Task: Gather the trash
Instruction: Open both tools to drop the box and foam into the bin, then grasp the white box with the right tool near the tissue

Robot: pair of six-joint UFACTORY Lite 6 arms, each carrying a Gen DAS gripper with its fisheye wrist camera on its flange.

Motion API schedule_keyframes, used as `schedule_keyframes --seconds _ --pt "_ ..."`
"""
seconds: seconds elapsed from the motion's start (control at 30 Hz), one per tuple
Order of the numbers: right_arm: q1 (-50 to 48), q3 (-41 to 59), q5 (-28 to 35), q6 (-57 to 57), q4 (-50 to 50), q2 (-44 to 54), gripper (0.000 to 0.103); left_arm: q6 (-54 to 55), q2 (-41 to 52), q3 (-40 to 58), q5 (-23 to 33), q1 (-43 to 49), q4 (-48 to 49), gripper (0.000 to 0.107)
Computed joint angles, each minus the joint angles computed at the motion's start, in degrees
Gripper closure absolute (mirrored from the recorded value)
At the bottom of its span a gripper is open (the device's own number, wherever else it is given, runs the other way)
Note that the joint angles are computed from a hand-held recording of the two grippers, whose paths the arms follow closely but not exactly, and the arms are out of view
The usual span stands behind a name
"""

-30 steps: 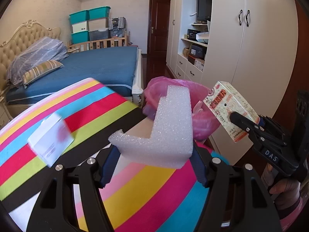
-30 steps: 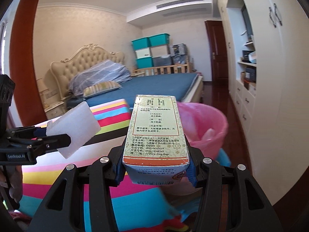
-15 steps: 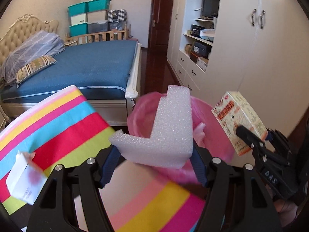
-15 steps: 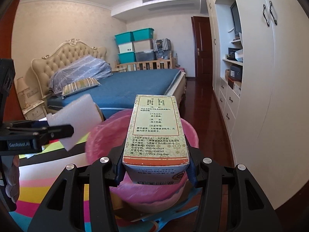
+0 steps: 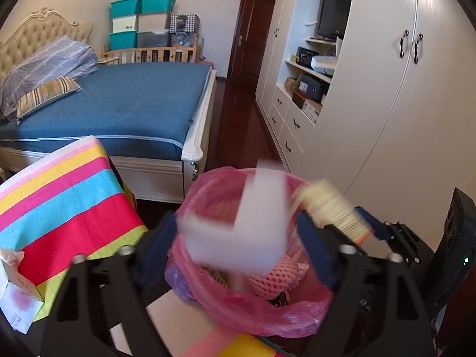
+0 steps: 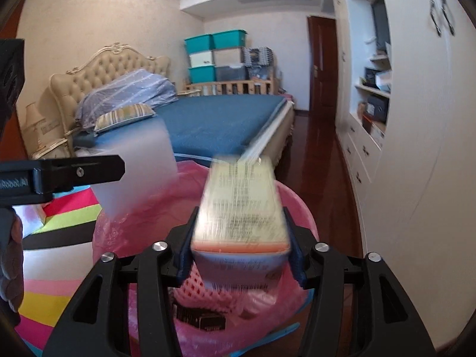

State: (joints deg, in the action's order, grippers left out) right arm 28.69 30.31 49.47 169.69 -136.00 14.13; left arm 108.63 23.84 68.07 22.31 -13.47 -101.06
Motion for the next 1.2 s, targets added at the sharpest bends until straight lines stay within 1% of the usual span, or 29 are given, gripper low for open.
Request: schedule_keyframes --seconds 0.07,0.1,0.2,0.27,0.33,0.4,0.47,0.5,0.6,0.7,0.8,0.87,0.97,1.07,1.13,1.2 --pt "0.1 -1.3 1.0 1.3 0.0 -0.5 0.032 7.8 -1.3 -2.5 -1.4 0.5 -7.6 0.016" --pt "0.4 -2.4 1.6 2.1 0.6 -1.3 0.032 9.5 -1.9 -3.6 -1.1 1.2 -8.9 0.013" --pt "4.2 -6.7 4.7 3.2 4.5 -4.8 0.032 13.0 -5.2 -8.1 1.8 5.1 -9.8 0.009" --pt "8.2 -9.3 6.2 2.8 9.0 -7.4 0.032 17.7 -8.5 -12.4 3.5 8.0 -12.1 0.009" --pt "13.7 -11.3 7.6 2.2 14.6 -9.8 0.031 22.0 -12.8 -17.6 5.8 11.8 -12.2 0.009" --pt "20.6 -13.1 9.9 2.9 20.2 -11.3 0.028 30.4 -18.0 -24.6 9.3 16.9 -14.2 0.009" --pt "26.8 -13.5 11.8 3.8 24.9 -11.7 0.027 40.5 -23.5 -31.6 12.1 22.4 -16.6 0.009" --pt "30.1 -13.0 12.7 4.7 27.1 -11.4 0.027 44.0 -25.4 -34.2 13.7 25.5 -16.4 0.009" --pt "37.3 -8.8 14.6 5.7 31.5 -7.8 0.025 47.0 -27.2 -38.3 19.3 36.6 -10.2 0.009" --pt "39.9 -2.1 14.2 4.9 32.4 -2.7 0.025 46.7 -23.1 -36.9 24.0 49.4 -1.3 0.009" --pt "40.3 6.8 11.8 0.5 31.9 3.1 0.024 47.4 -17.9 -33.0 26.3 59.0 2.9 0.009" --pt "40.1 12.8 9.9 -3.0 31.7 6.9 0.023 46.9 -13.5 -28.6 28.0 65.0 5.5 0.009" --pt "40.4 22.2 7.0 -7.3 32.1 13.1 0.023 44.8 -7.6 -21.1 29.2 71.3 8.4 0.009" --pt "40.5 32.6 3.6 -12.7 33.7 19.6 0.022 42.7 -2.3 -13.7 29.7 75.0 10.3 0.009" --pt "40.2 40.3 0.8 -17.7 35.4 24.1 0.021 40.6 1.6 -8.6 30.0 76.8 11.6 0.009" --pt "40.2 48.4 -1.6 -24.0 38.8 28.7 0.021 36.4 6.0 -2.2 30.4 78.7 14.3 0.009"
